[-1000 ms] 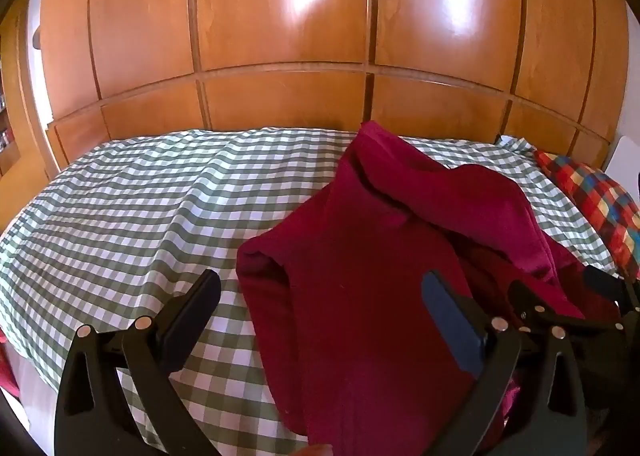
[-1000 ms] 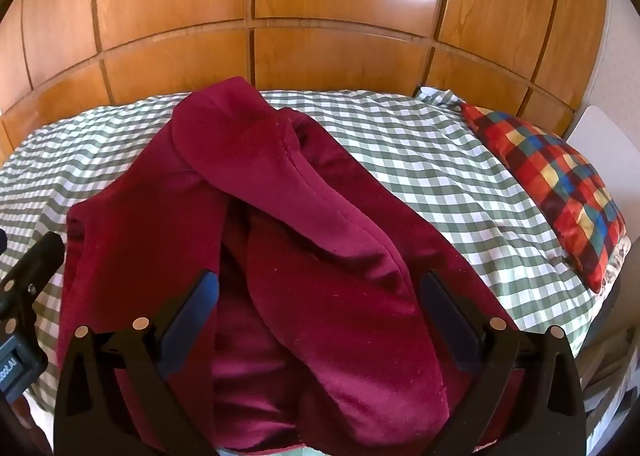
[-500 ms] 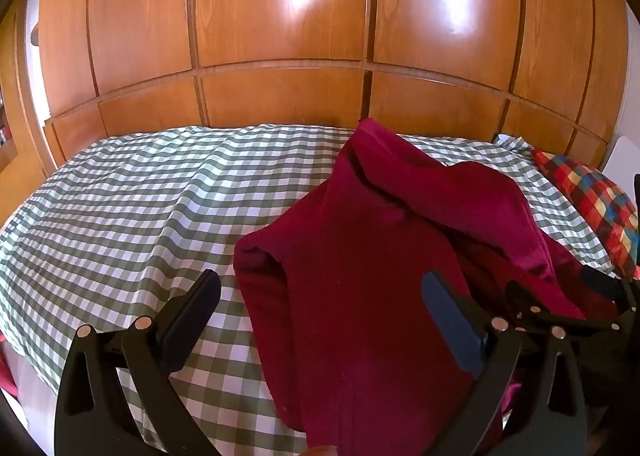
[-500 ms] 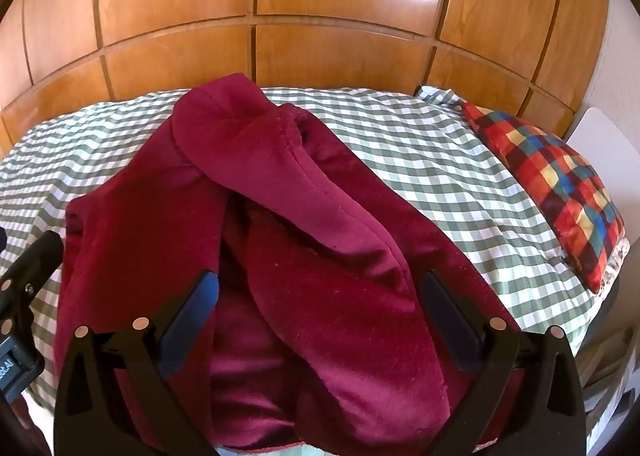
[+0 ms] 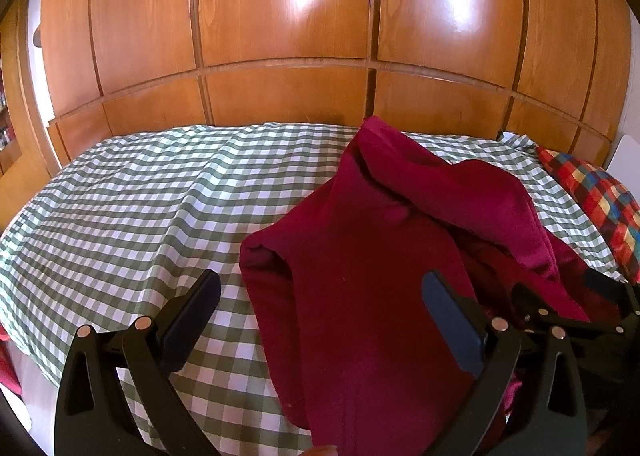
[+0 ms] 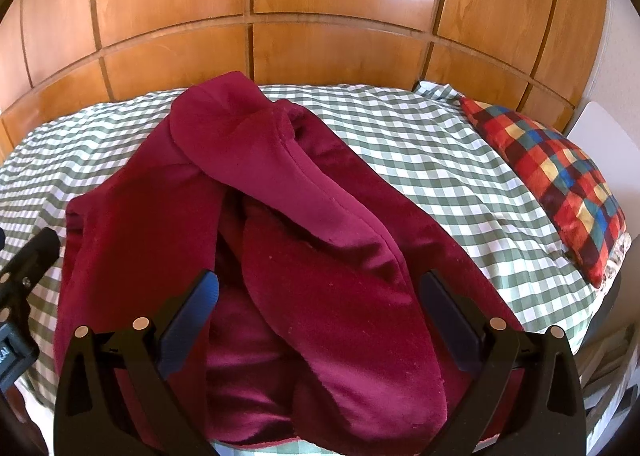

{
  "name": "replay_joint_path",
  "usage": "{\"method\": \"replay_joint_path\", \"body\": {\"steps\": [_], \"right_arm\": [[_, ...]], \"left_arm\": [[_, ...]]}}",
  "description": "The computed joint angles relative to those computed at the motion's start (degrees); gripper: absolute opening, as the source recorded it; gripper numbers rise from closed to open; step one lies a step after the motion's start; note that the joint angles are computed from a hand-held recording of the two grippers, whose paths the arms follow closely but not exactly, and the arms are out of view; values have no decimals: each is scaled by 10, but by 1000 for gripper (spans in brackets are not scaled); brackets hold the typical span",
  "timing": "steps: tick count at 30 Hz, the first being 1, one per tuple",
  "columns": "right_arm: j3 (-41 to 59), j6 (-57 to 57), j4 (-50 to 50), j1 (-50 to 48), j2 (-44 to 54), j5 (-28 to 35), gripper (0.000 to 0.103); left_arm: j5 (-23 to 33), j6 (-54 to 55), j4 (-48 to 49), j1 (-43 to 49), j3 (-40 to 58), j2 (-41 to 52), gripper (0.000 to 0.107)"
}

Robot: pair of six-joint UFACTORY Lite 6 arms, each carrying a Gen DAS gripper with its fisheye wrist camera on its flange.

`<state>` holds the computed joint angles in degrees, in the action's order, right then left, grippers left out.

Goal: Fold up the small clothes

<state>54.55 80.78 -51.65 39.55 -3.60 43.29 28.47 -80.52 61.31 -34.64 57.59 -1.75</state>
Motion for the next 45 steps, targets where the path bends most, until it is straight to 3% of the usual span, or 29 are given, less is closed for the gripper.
{"method": "replay_joint_path", "body": {"steps": [33,41,45], "right_arm": [[-30,-18,12,-31,-22,-37,100],[-55,-56,-6,-77,-76,-84,100],[-45,-158,46,-134,-89,-150,97]], "left_arm": [[-7,38,-8,10,7,10,100],[-15,68,-26,9,16,21,100],[-42,139,-79,13,21,30,100]]}}
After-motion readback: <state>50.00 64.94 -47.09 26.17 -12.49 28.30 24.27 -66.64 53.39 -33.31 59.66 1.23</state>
